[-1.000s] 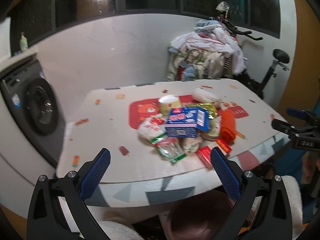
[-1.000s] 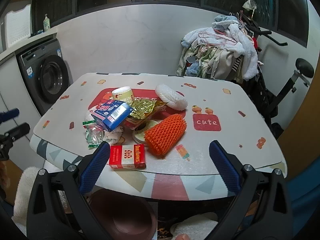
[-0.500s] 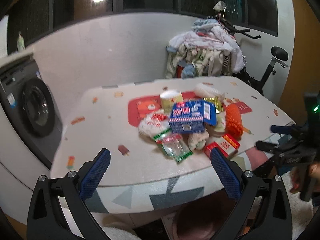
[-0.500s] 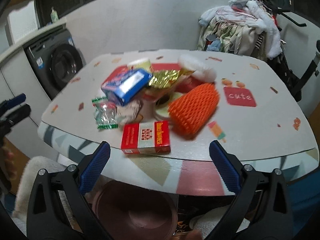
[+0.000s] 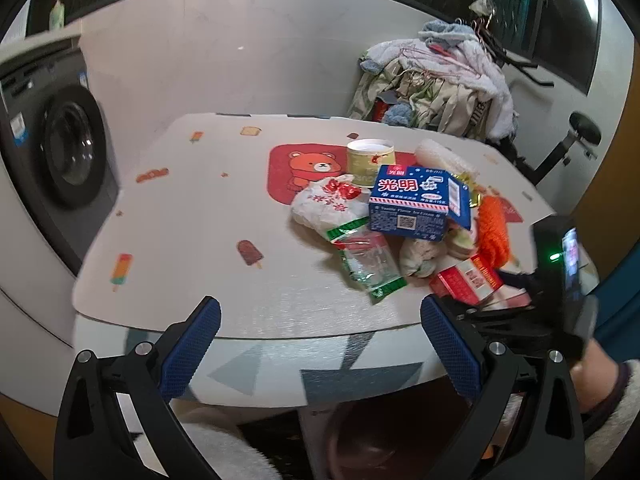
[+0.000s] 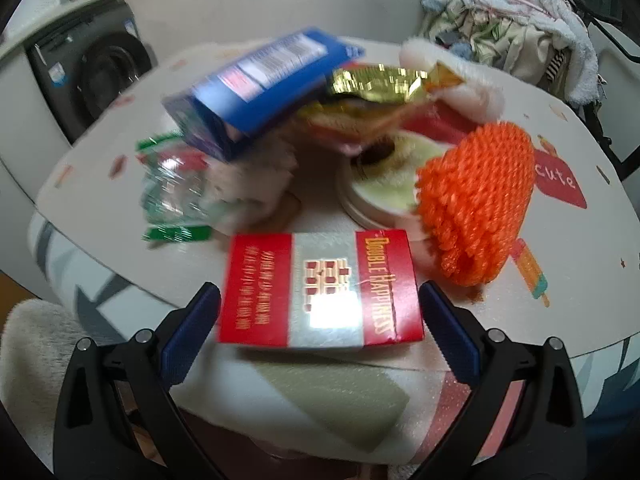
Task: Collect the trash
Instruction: 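Grasp the red cigarette box with the right tool while the left grasps the blue box, then lower the blue box into the brown bin with the left tool while the right carries the red box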
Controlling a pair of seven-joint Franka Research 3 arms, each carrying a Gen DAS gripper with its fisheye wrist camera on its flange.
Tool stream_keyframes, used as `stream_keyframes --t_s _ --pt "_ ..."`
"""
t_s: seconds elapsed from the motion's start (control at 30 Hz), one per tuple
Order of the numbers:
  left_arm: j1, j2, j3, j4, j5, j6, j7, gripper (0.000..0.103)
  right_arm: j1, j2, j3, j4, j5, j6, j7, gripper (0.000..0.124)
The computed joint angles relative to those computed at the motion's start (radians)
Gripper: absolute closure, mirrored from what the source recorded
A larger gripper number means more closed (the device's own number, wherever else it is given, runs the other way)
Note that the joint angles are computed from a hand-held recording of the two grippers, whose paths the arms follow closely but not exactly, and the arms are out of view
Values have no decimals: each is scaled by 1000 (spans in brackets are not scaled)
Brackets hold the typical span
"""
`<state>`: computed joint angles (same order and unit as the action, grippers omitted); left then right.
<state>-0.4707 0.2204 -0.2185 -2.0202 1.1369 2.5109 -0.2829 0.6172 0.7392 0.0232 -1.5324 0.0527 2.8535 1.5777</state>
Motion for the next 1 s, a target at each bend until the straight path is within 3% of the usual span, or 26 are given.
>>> stream_keyframes --t_s 0.07,0.17,0.3,0.37,0.47,0.6,0.73,0.97,1.0 --pt "7 6 9 -2 30 46 -32 5 -42 -2 52 -11 30 22 -47 36" --pt "21 31 32 16 128 157 -79 5 -101 -34 123 -63 87 65 -131 36" --pt "31 118 61 125 223 254 -65 5 -110 -93 122 -140 133 116 -162 36" --pt "41 184 74 206 208 311 -1 5 -132 -117 137 -174 169 141 -170 36" --pt "79 298 64 337 59 369 212 5 -157 -148 152 -222 213 175 -176 36" --pt "120 424 18 497 -137 331 478 5 -164 -179 136 -268 230 209 -183 36" --pt "140 509 -9 608 -271 307 648 5 -191 -197 145 -290 251 230 -193 36" --pt "145 585 -24 696 -452 291 795 5 -209 -216 153 -319 268 267 -208 36" --pt "131 586 -12 705 -461 269 812 12 -213 -217 158 -319 271 269 -211 36"
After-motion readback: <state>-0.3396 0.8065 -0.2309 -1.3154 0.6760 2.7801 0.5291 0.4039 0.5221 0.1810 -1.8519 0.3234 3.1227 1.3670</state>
